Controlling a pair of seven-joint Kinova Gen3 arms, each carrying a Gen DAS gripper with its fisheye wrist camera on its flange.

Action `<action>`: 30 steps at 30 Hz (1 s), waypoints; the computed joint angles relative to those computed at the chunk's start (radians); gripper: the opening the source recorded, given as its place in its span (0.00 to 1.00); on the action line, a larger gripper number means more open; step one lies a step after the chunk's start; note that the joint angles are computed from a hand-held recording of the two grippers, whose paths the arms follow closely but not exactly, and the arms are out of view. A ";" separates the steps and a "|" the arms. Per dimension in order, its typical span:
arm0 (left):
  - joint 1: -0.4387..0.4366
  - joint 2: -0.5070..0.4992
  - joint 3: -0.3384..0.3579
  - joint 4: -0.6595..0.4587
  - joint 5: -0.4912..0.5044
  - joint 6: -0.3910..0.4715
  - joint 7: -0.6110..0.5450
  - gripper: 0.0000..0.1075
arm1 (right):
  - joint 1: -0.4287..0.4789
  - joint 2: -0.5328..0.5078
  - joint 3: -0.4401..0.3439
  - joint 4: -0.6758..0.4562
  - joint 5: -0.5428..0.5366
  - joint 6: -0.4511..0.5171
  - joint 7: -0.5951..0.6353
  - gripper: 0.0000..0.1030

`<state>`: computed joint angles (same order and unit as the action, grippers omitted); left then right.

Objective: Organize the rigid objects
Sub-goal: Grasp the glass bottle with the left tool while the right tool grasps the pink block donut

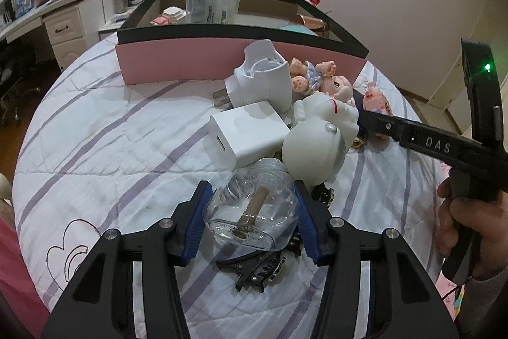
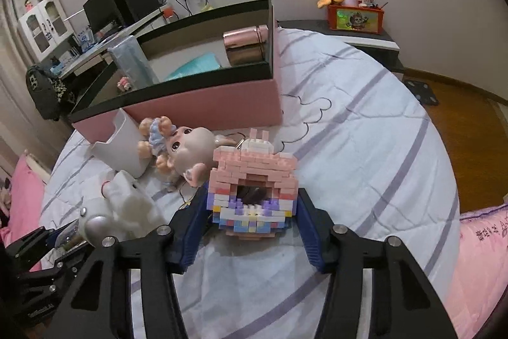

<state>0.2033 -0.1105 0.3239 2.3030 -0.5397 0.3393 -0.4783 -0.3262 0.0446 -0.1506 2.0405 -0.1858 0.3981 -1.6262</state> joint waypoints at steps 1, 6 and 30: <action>0.000 -0.006 0.002 0.002 -0.003 0.001 0.003 0.48 | 0.017 -0.003 -0.017 0.003 -0.015 0.000 0.011 0.53; -0.011 -0.037 0.007 0.013 0.020 0.001 -0.013 0.48 | 0.009 -0.037 0.001 0.031 -0.068 -0.006 0.046 0.53; -0.210 -0.152 0.002 -0.112 0.172 0.018 -0.317 0.48 | -0.035 -0.077 0.006 -0.137 -0.050 0.063 0.084 0.53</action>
